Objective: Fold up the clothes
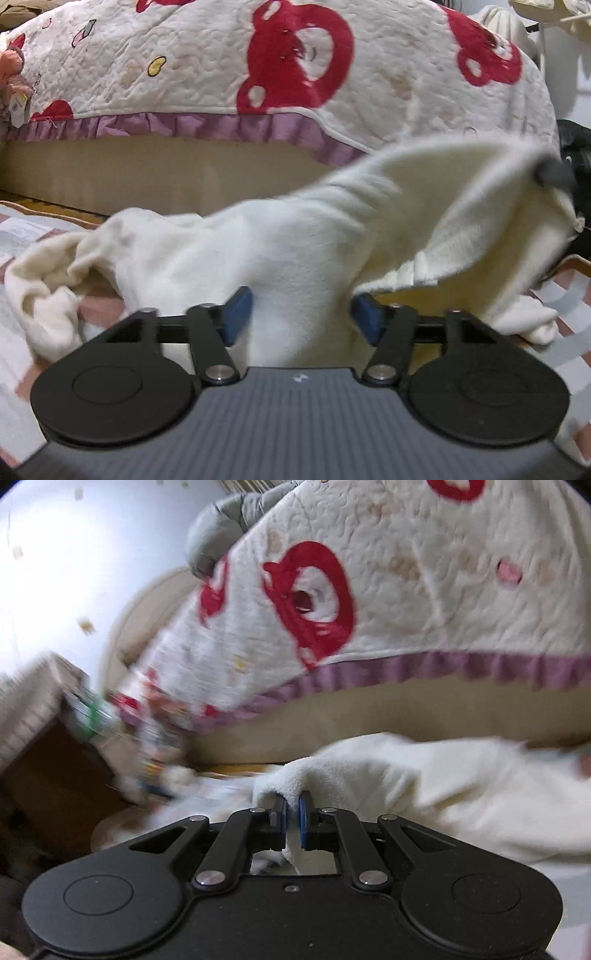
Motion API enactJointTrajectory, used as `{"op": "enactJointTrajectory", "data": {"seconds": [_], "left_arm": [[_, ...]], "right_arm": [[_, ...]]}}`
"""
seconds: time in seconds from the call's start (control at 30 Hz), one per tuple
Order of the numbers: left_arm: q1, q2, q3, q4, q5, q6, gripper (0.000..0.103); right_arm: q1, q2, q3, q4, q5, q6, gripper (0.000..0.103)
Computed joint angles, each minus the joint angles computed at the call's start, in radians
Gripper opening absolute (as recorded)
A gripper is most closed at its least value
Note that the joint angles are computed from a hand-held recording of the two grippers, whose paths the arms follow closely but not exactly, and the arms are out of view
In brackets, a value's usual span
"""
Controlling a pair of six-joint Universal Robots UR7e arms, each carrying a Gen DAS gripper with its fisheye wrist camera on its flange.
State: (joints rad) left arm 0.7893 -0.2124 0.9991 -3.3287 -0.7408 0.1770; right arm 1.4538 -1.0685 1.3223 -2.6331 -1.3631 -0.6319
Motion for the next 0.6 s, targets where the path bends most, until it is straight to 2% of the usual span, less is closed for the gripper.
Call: {"op": "enactJointTrajectory", "data": {"seconds": [0.07,0.1,0.13,0.17,0.2,0.27,0.33,0.43,0.6], "left_arm": [[0.009,0.012,-0.045,0.001,-0.009,0.063,0.040],[0.012,0.022,-0.071,0.004,-0.011,0.094,0.040],[0.014,0.034,-0.098,0.009,-0.013,0.123,0.039],[0.016,0.046,-0.127,0.015,-0.016,0.152,0.034],[0.017,0.051,-0.142,0.030,-0.018,0.161,0.024],[0.019,0.052,-0.156,0.072,-0.022,0.152,0.010],[0.021,0.054,-0.169,0.106,-0.024,0.138,0.009],[0.029,0.033,-0.140,0.107,-0.052,0.087,0.009],[0.034,0.003,-0.085,0.074,-0.066,0.068,0.009]], "right_arm": [[0.038,0.028,0.020,-0.117,-0.197,-0.084,0.008],[0.052,0.047,0.024,-0.166,-0.278,-0.118,0.008],[0.057,0.063,0.027,-0.201,-0.325,-0.142,0.008],[0.054,0.073,0.031,-0.217,-0.338,-0.153,0.008],[0.050,0.081,0.034,-0.232,-0.341,-0.164,0.009],[0.037,0.090,0.045,-0.259,-0.326,-0.186,0.024],[0.019,0.092,0.067,-0.281,-0.292,-0.219,0.050],[-0.001,0.095,0.098,-0.303,-0.253,-0.265,0.066],[0.003,0.157,0.106,-0.381,-0.341,-0.376,0.068]]}}
